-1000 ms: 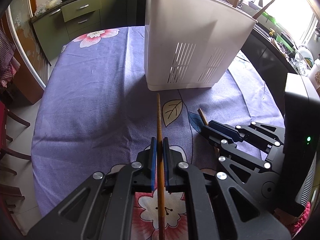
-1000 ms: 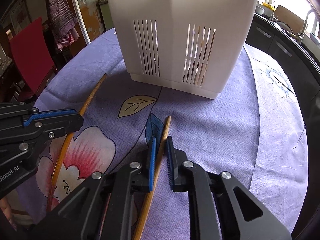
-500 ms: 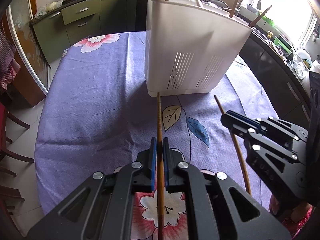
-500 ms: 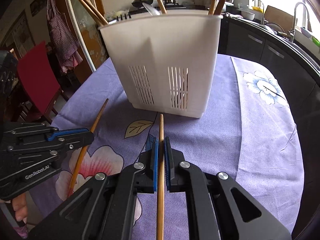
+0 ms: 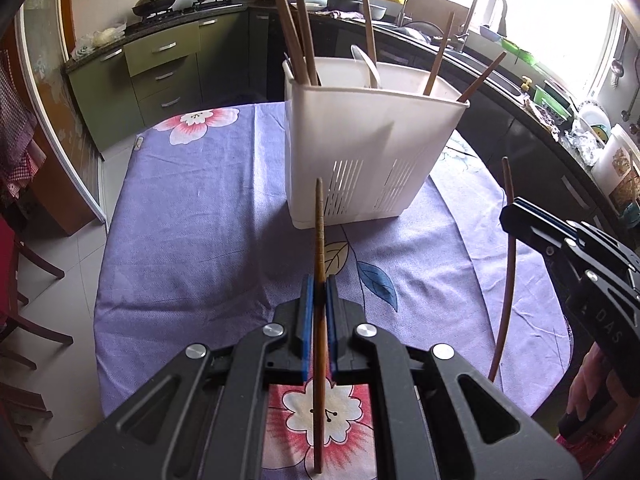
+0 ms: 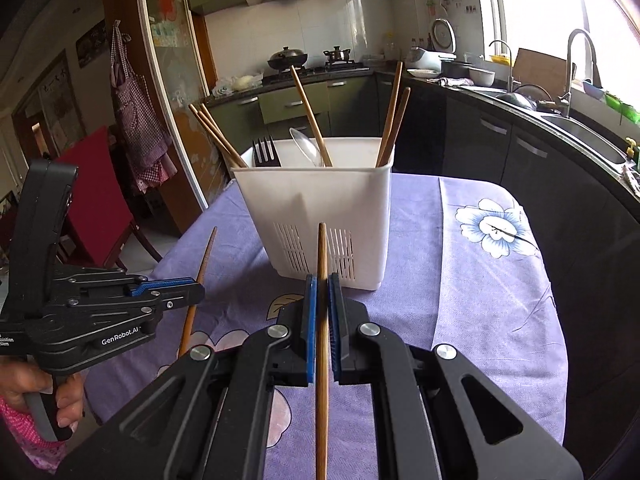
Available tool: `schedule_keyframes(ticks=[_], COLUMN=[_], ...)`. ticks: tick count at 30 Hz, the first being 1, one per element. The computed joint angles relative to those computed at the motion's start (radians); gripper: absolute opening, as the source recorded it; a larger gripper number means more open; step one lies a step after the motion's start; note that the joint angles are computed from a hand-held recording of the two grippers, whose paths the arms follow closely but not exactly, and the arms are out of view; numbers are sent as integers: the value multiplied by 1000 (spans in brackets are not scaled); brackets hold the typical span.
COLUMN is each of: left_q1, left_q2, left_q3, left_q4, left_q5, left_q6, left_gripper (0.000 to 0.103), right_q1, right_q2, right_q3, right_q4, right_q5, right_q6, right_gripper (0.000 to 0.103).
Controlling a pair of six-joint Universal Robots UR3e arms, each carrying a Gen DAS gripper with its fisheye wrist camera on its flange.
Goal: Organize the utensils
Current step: 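Lift both held chopsticks upright and carry them over the white holder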
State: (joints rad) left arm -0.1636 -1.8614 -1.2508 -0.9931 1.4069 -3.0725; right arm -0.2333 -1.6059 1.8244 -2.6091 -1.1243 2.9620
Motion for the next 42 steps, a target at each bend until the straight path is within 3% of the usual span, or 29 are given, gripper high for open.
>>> schedule_keyframes(ticks=[7, 19, 42], left_q1=[4, -6, -18], left_q2=[46, 50, -5], left_q3=[12, 132, 505], left_q4=[-4, -48, -215], left_q5=[-10, -15, -62], left_q6=[6, 13, 39], left_gripper=[6, 6, 6], right_q1=[-32, 0, 36], right_q2=[-92, -86, -45], right_q3=[5, -74, -413], right_q4=[35, 57, 231], right_q5=[36, 19, 13], right_q6=[-10, 6, 5], right_gripper=[6, 6, 6])
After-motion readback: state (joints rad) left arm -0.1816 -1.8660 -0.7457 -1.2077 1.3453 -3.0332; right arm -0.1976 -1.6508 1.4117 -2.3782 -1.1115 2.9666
